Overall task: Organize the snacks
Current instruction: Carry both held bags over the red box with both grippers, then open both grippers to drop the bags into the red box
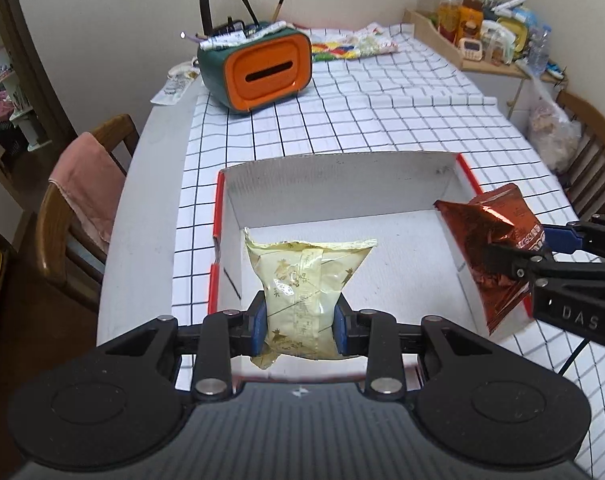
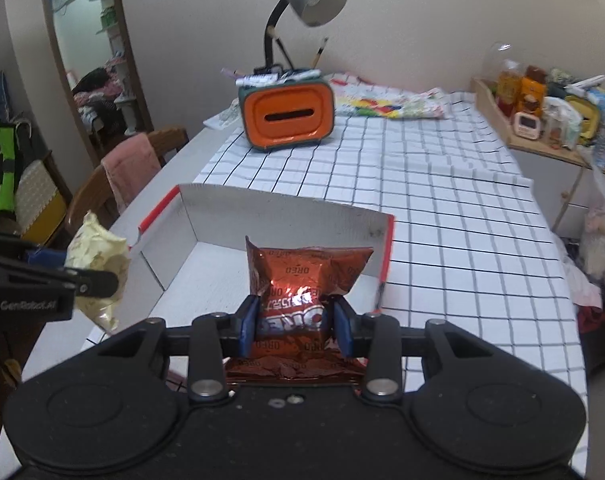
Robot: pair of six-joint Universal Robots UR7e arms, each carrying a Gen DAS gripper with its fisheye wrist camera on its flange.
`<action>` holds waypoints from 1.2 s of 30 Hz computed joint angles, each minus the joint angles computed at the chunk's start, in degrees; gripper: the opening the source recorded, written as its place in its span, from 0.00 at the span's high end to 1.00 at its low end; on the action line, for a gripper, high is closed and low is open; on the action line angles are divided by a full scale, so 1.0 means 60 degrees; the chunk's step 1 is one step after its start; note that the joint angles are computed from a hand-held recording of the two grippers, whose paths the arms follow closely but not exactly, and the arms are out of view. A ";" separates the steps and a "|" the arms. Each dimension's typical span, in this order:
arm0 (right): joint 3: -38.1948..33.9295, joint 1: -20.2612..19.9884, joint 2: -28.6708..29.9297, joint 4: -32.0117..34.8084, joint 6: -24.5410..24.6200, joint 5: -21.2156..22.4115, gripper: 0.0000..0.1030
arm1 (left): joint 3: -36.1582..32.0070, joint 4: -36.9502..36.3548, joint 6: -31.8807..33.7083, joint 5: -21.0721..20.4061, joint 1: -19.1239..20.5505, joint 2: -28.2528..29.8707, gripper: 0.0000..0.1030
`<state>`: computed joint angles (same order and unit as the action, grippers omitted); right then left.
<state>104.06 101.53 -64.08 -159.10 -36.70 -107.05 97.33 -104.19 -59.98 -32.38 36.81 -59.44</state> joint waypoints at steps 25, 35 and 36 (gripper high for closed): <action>-0.2099 -0.0071 0.2462 0.1560 -0.1162 -0.1420 0.63 | -0.3054 0.2625 0.0324 -0.1070 0.1751 0.2170 0.69; -0.2226 -0.0082 0.2437 0.1941 -0.0804 -0.1485 0.63 | -0.3161 0.2725 0.0502 -0.1169 0.1762 0.2220 0.69; -0.2219 -0.0068 0.2416 0.1928 -0.0751 -0.1502 0.63 | -0.3097 0.2638 0.0521 -0.1160 0.1751 0.2170 0.69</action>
<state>90.75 101.12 -49.58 -147.53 -41.20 -116.06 78.74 -88.36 -56.85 -39.34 47.31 -46.42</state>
